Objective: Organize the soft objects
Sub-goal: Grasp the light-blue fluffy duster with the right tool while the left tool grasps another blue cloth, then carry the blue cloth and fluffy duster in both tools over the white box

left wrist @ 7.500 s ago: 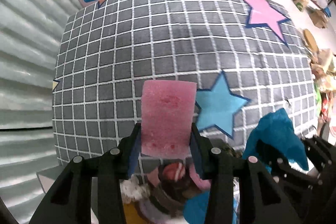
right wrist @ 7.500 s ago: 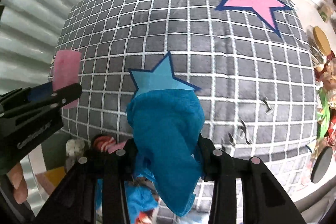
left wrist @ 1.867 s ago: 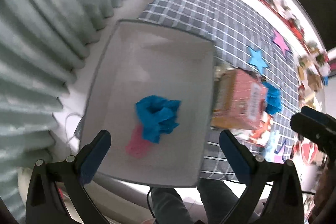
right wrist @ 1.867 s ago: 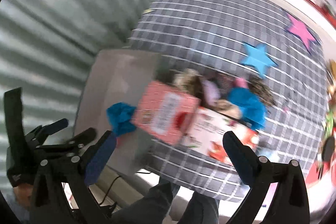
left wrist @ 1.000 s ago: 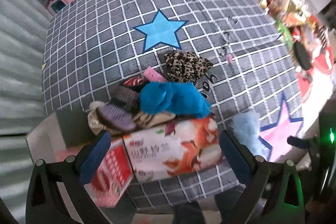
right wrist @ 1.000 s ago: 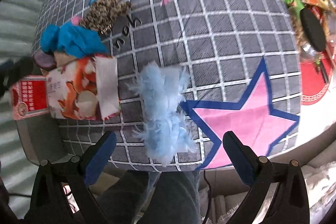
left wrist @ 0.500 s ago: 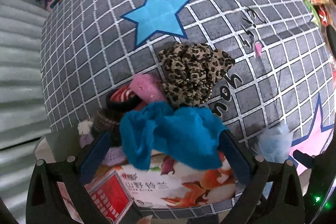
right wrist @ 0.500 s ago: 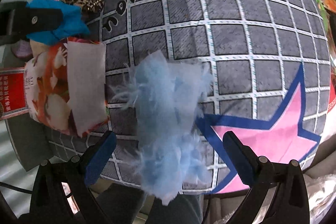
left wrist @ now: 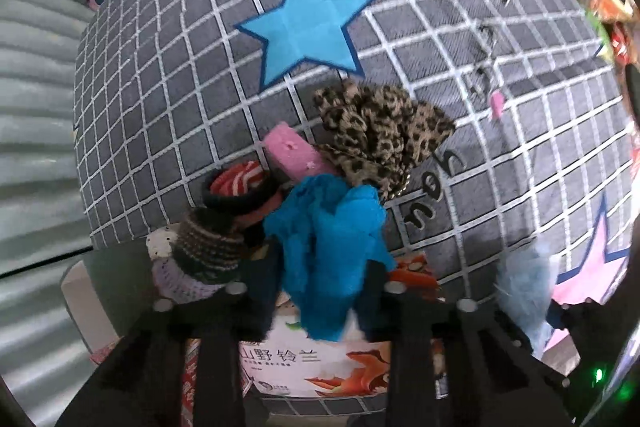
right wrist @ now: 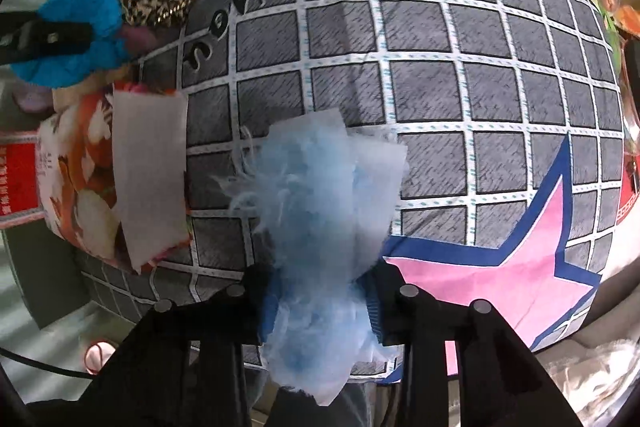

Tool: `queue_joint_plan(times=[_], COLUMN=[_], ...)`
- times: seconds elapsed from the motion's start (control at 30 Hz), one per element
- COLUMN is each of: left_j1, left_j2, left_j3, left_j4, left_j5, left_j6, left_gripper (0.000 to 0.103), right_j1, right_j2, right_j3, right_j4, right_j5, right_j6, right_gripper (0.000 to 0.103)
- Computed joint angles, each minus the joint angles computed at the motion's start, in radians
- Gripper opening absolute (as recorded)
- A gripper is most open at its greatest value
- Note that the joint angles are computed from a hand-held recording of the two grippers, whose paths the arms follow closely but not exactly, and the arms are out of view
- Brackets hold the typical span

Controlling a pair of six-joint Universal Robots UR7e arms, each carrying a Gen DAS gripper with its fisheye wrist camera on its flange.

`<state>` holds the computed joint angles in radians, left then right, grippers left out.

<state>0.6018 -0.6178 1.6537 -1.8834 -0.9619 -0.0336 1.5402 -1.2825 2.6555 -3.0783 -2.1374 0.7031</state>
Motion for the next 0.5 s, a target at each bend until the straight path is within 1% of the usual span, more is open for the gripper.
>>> queue_joint_plan(times=[0.07, 0.27, 0.4, 0.5], left_j1=[0.004, 0.014, 0.005, 0.001], left_j2=[-0.025, -0.083, -0.12, -0.15], left_j3=[0.003, 0.0, 0.012, 0.022], left_j4=[-0.019, -0.013, -0.017, -0.024], left_j5=[-0.039, -0.121, -0.144, -0.158], left_j6=[0.006, 0.007, 0.017, 0.019], left_gripper=[0.025, 0.025, 0.025, 0.025], right_j1=[-0.001, 0.0, 0.016, 0.041], right_j2=[-0.02, -0.094, -0.187, -0.22], right_j3=[0.015, 0.057, 0.056, 0.034], right_j4=[-0.014, -0.026, 0.053, 0.109], right_j5=[0.0, 0.012, 0.003, -0.011], right_j6=[0.0, 0.032, 0.054, 0.08], right_gripper=[0.038, 0.038, 0.038, 0.038])
